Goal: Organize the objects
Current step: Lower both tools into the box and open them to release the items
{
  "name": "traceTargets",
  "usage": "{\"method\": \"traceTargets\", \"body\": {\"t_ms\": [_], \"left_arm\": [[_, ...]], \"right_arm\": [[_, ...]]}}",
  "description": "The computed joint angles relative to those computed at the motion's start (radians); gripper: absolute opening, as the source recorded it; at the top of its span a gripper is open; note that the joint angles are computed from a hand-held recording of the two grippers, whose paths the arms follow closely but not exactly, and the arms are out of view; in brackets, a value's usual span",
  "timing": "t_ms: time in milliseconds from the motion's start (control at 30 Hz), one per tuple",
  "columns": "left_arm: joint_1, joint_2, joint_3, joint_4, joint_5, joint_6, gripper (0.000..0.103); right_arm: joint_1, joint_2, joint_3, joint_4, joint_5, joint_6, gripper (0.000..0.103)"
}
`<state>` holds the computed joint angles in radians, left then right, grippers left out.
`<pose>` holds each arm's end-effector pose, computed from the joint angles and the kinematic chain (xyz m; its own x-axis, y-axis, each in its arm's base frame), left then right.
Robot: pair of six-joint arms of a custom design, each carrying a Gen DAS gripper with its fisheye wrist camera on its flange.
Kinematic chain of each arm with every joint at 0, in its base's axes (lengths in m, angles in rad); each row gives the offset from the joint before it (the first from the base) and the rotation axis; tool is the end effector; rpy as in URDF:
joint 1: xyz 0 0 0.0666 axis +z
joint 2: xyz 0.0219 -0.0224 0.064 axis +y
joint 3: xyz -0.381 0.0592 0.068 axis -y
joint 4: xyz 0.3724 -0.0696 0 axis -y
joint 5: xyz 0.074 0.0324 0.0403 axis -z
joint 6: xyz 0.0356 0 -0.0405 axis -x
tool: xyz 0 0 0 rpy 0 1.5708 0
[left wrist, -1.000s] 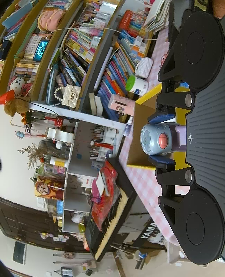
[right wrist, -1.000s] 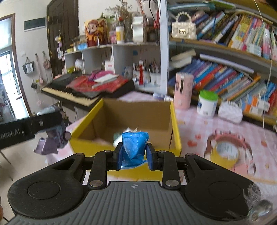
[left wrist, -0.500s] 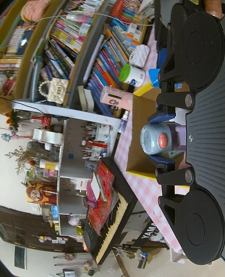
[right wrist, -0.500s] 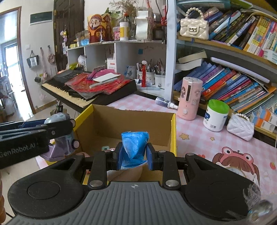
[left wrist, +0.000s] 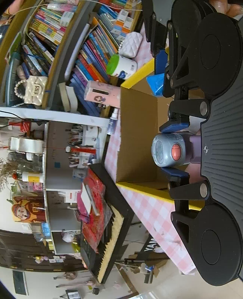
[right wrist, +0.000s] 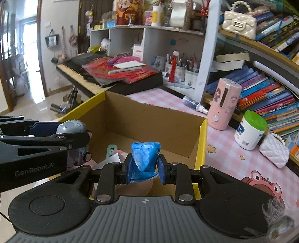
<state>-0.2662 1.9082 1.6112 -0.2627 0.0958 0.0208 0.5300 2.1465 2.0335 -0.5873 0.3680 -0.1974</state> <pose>0.6366 -0.1775 0.3004 -0.5192 0.1201 -0.8462 0.3293 0.9417 -0.0684 0.6436 0.3618 0.3019 -0.5912 -0.1343 -0.7953 -0.1207 0.9897 -0.0774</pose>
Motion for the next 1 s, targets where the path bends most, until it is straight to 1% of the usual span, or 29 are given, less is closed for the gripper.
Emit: {"method": "traceTargets", "body": {"t_ms": [233, 400, 467, 633, 767, 800, 1000], "left_arm": [[-0.005, 0.023, 0.021, -0.040, -0.023, 0.002, 0.038], [-0.006, 0.032, 0.028, -0.045, -0.039, 0.006, 0.039], [-0.007, 0.035, 0.030, -0.047, -0.043, 0.007, 0.039], [-0.006, 0.035, 0.024, -0.041, -0.050, 0.008, 0.039], [-0.005, 0.023, 0.007, -0.017, -0.048, 0.005, 0.041], [-0.005, 0.019, 0.002, -0.009, -0.047, 0.005, 0.043], [-0.002, -0.018, -0.047, 0.066, -0.035, 0.024, 0.063]], "right_arm": [[-0.009, 0.028, 0.034, -0.040, -0.027, 0.026, 0.026], [-0.017, 0.049, 0.065, -0.087, -0.056, 0.024, 0.026], [-0.024, 0.057, 0.079, -0.106, -0.081, 0.000, 0.026], [-0.034, 0.080, 0.121, -0.150, -0.121, -0.020, 0.025], [-0.037, 0.095, 0.150, -0.177, -0.137, -0.029, 0.026], [-0.037, 0.098, 0.155, -0.182, -0.140, -0.031, 0.026], [-0.039, 0.111, 0.179, -0.202, -0.147, -0.047, 0.026]]}}
